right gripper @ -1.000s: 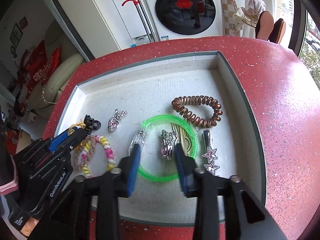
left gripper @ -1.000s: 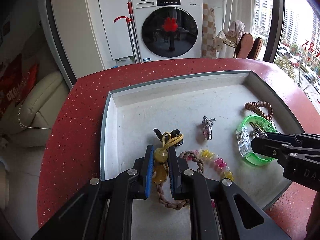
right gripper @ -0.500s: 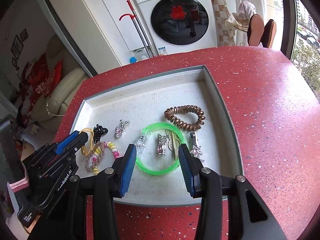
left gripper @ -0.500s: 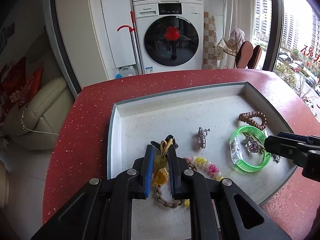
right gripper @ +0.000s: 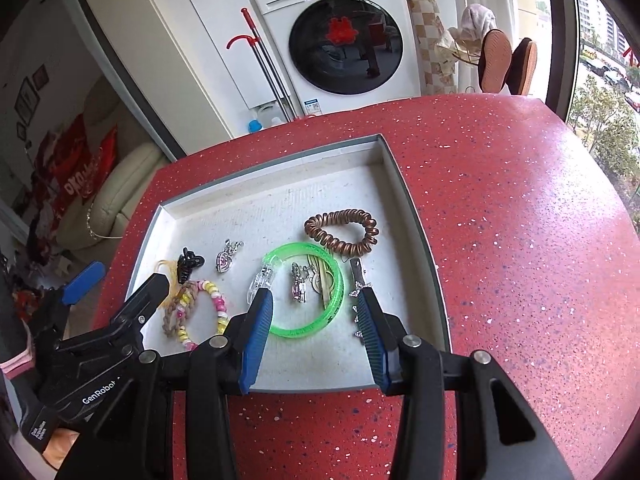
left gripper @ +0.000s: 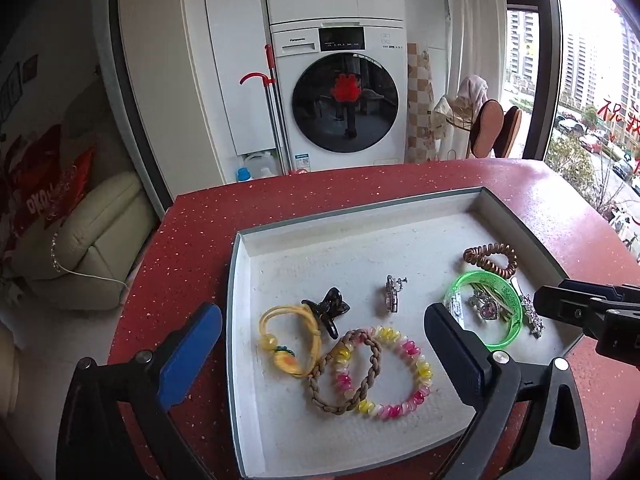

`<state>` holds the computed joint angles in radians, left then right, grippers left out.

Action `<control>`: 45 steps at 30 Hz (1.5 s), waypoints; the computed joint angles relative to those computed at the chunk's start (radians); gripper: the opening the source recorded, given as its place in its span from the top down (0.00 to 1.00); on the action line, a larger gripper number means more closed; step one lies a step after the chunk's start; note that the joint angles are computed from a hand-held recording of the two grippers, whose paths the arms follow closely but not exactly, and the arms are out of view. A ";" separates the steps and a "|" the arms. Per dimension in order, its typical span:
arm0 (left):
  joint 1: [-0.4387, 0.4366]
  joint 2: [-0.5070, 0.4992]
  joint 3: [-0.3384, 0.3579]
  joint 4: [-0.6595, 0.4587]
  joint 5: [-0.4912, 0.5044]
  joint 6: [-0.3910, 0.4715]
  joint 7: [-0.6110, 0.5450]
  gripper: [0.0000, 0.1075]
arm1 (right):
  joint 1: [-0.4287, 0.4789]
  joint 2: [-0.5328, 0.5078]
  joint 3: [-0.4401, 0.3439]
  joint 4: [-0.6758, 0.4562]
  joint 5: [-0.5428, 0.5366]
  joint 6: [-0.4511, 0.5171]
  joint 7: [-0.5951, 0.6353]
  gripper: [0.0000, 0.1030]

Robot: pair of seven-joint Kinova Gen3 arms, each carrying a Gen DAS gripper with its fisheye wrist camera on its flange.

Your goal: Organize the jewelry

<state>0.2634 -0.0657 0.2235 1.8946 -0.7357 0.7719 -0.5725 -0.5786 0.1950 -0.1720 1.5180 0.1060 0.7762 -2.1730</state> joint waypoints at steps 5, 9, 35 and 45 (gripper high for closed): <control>0.001 -0.005 -0.001 0.000 0.017 0.005 -0.030 0.04 | -0.006 -0.004 -0.003 0.000 0.002 0.003 -0.002 0.45; -0.004 -0.018 -0.001 0.005 0.047 0.009 -0.047 0.04 | -0.034 -0.011 -0.001 0.006 0.050 0.005 -0.036 0.28; -0.024 -0.132 0.097 0.082 0.076 0.116 0.044 0.04 | -0.113 -0.110 -0.048 0.158 0.312 0.005 -0.277 0.15; -0.046 -0.212 0.227 0.158 0.041 0.155 0.235 0.04 | -0.145 -0.197 -0.133 0.293 0.564 -0.014 -0.537 0.15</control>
<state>0.2171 -0.2774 0.4502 2.0524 -0.6946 0.9269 -0.3373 -0.7239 -0.0016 -0.3047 1.8107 0.6698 0.7625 -2.7101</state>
